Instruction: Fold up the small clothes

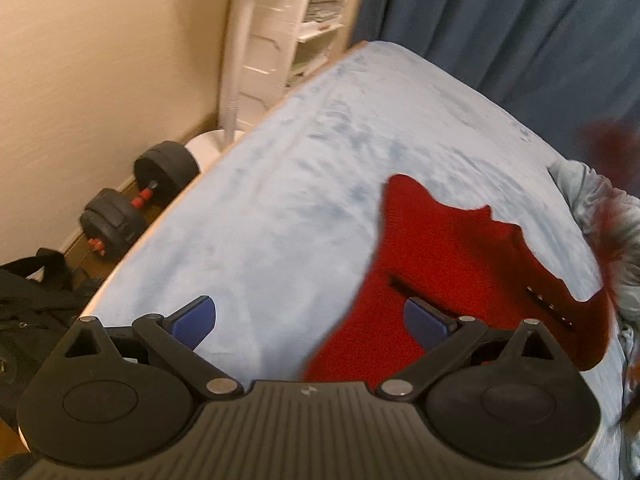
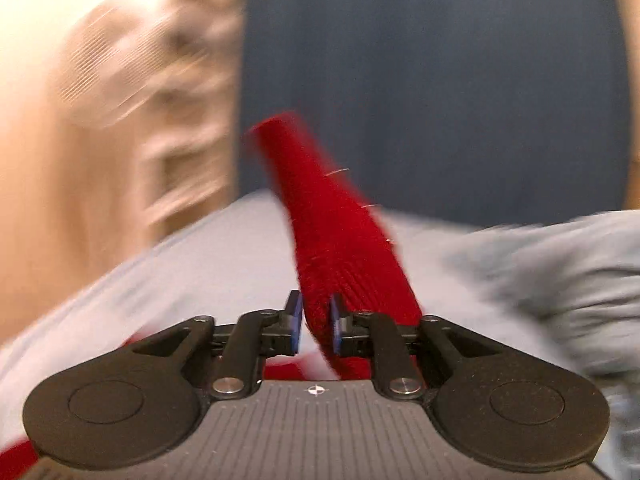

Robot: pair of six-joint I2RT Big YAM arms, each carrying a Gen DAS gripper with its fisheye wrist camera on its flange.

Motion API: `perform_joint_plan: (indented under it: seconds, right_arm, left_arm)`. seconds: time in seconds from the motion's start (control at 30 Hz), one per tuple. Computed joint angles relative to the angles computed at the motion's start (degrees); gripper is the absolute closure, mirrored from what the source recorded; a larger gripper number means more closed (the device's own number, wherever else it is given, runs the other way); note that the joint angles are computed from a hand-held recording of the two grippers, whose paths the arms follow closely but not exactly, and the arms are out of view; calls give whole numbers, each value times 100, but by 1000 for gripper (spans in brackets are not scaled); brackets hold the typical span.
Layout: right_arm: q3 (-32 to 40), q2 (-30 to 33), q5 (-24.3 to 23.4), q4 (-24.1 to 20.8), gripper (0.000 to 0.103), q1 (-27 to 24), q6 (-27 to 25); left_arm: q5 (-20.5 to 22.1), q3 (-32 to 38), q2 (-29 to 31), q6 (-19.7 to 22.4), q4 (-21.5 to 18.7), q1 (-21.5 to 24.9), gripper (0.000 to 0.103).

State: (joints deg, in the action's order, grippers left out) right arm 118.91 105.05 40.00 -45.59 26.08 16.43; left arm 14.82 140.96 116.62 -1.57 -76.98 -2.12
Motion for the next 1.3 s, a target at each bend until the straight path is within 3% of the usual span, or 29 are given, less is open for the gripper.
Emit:
perform_joint_plan:
  seconds: [0.03,0.07,0.13,0.17,0.27,0.4,0.5,0.57,0.63,0.7,0.8,0.83,0.9,0.97,1.1,1.13,1.3]
  right_arm:
    - [284,302,-568,-427,45,92,33]
    - [521,578,-910,-876,40,175,100]
    - [490,787,-834,-1465,42,355,266]
    - [255,677,-755,-1549,42,403,435]
    - [-869,-138,-655,-1584,41,369,1421]
    - [-1801,-1033,14,-2206,40,161,2927]
    - [-2389,-1526,443,-2322,45,-54,3720]
    - [-2696,-1746,619,-2142,54,-88,3895]
    - [-2742,-1731,609,-1735,66,-229,3651]
    - [-2638,-1528,307,-1603,69,-395,3307]
    - [-2290,-1025,-423,-2465,70,-505,3272]
    - [-2299,-955,-306,-2466,70,-487,3141]
    - [-2337,-1060,0,-2484,67,-318,3159]
    - [-2306,-1321,-24,-2587,61,-120,3496]
    - [-2262,-1887,551,-2715,34,775,3816]
    - [-2142,-1919,733,-2938,29,1078,3962]
    - [-1230,-1568,1020,-4662,24,2320,5515]
  left_arm:
    - [2,-14,0,1,-14,47,2]
    - [5,-22,7,0,-28,83,2]
    - [28,-35,24,64,-58,137,2]
    - [40,-52,33,117,-49,144,2]
    - [70,-20,139,234,-61,76,2]
    - [191,220,392,162,-82,-202,2]
    - [273,384,556,47,-35,-440,2]
    - [319,598,708,55,-125,-586,2]
    - [264,838,872,152,-243,-719,2]
    - [109,908,945,293,-250,-809,2]
    - [-141,784,921,487,-215,-872,2]
    - [-193,674,864,553,-206,-860,2]
    - [-183,336,662,666,-110,-808,2]
    - [-118,-112,354,852,-53,-723,2]
    - [-68,-1270,-495,1179,247,-554,0]
    - [-12,-1576,-737,1273,273,-498,0]
    - [142,-2984,-1876,1802,235,-261,0]
